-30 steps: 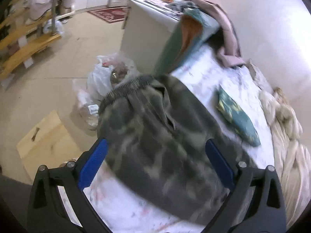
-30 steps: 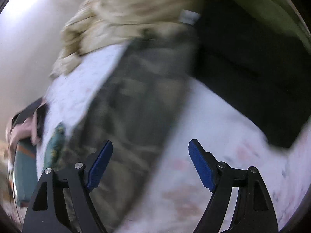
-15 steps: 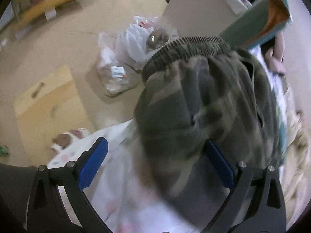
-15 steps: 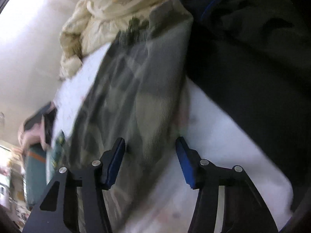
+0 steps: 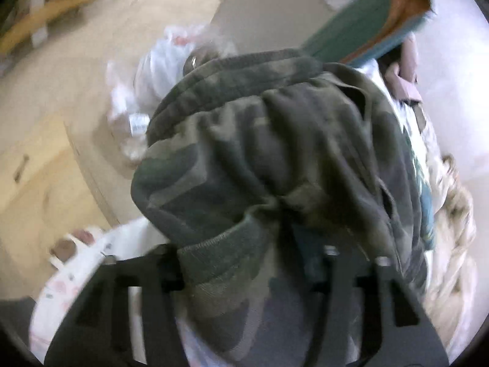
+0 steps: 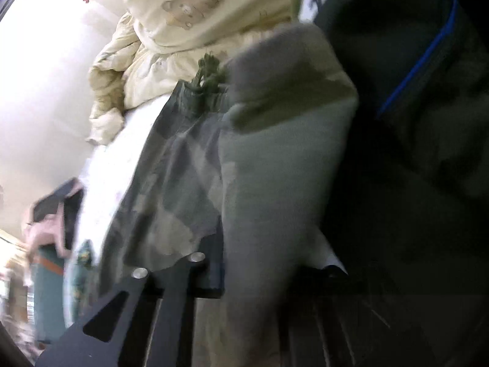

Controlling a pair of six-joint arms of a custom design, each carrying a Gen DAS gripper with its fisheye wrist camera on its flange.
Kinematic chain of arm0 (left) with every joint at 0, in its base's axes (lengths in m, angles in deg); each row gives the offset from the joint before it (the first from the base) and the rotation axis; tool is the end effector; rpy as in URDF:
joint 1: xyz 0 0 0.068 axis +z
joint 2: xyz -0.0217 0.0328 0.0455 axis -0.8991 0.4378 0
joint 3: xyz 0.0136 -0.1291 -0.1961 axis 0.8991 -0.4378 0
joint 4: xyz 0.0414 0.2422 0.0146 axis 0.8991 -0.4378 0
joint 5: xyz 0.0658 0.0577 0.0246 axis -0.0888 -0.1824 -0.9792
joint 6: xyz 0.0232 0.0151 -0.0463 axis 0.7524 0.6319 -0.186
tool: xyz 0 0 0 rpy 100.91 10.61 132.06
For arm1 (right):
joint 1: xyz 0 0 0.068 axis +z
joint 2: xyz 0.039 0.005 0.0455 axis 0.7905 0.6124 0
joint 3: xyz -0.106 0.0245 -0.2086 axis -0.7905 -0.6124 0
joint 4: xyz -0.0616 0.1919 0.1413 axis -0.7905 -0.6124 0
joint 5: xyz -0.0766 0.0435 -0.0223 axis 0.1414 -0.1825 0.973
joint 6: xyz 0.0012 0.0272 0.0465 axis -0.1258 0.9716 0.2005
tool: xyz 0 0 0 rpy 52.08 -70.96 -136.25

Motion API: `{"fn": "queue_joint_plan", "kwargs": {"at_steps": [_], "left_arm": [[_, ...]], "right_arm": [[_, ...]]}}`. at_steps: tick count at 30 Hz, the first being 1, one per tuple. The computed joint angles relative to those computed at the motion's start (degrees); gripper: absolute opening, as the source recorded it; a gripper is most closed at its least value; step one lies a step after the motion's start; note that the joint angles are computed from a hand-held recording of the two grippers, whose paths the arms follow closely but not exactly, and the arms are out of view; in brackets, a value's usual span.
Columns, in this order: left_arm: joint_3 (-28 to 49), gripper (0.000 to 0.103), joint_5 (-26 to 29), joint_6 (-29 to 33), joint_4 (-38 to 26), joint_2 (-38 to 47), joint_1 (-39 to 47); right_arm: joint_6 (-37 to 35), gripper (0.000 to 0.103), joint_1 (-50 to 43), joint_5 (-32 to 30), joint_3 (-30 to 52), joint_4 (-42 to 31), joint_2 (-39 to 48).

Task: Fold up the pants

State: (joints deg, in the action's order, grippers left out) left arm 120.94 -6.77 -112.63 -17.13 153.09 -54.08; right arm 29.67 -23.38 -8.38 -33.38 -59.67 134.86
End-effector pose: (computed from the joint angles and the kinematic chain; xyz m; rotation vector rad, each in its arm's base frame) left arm 0.2867 0.0399 0.1305 -0.7805 2.5311 -0.4971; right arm 0.0697 -0.1833 0.1312 1.4062 1.8920 0.3365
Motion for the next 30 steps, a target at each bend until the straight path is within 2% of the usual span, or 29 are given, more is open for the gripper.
{"fn": "queue_joint_plan", "kwargs": {"at_steps": [1, 2, 4, 6, 8, 10, 16, 18, 19, 20, 22, 24, 25, 27, 28, 30], "left_arm": [[0.56, 0.021, -1.57, 0.35, -1.31, -0.98, -0.39], [0.45, 0.013, -1.44, -0.50, -1.86, -2.20, 0.24], [1.42, 0.008, -0.77, -1.09, -4.04, -3.48, 1.25], [2.71, 0.007, -3.53, 1.37, -6.40, -5.61, -0.42], [3.61, 0.007, -4.04, 1.89, -8.55, -7.70, -0.42], [5.73, 0.007, -3.34, 2.79, -11.35, -7.89, 0.43], [7.83, 0.005, 1.35, 4.75, -14.15, -12.07, 3.81], [8.60, 0.005, 1.65, 6.68, -16.69, -14.63, 4.58], [10.16, 0.005, 1.80, 8.43, -19.36, -14.68, 4.98], [12.50, 0.005, -0.42, 11.68, -23.44, -14.13, 4.66], [11.86, 0.005, -0.71, 15.71, -27.22, -16.08, 5.82], [10.53, 0.005, 2.25, 18.63, -30.58, -19.25, 9.75], [10.69, 0.005, 4.30, 21.03, -33.10, -20.50, 12.46], [10.77, 0.005, 5.04, 25.19, -36.28, -22.69, 15.23], [11.15, 0.005, 4.95, 28.04, -38.64, -23.56, 16.49], [11.17, 0.005, 4.61, 32.83, -43.63, -25.04, 20.18]], "right_arm": [[-0.31, 0.006, 0.28, 0.52, 0.35, -0.66, -0.71], [-0.45, 0.006, 1.02, 1.49, 0.59, -1.65, -2.59], [0.35, 0.005, 2.48, 3.01, 0.72, -3.93, -8.16], [1.32, 0.005, 4.65, 4.83, 1.51, -6.58, -13.83], [1.36, 0.005, 7.14, 7.22, 3.41, -9.33, -17.54], [-0.29, 0.005, 8.08, 8.49, 6.25, -13.64, -19.81], [-5.01, 0.005, 5.24, 10.13, 14.48, -26.37, -20.98], [-7.31, 0.005, 2.62, 9.25, 16.47, -31.09, -22.63], [-7.77, 0.005, 2.19, 9.43, 17.28, -33.32, -24.06], [-8.72, 0.005, 0.87, 9.15, 17.95, -35.39, -25.31], [-13.20, 0.005, -5.04, 6.36, 19.71, -41.01, -27.05], [-21.46, 0.005, -15.12, 2.27, 21.24, -47.53, -26.90], [-27.20, 0.004, -21.27, 0.16, 22.23, -51.57, -25.90], [-38.76, 0.004, -32.49, -2.20, 24.03, -58.40, -23.16], [-45.77, 0.004, -37.98, -2.14, 24.58, -61.29, -22.48], [-55.21, 0.004, -44.77, 0.87, 24.33, -63.54, -21.76]]}}
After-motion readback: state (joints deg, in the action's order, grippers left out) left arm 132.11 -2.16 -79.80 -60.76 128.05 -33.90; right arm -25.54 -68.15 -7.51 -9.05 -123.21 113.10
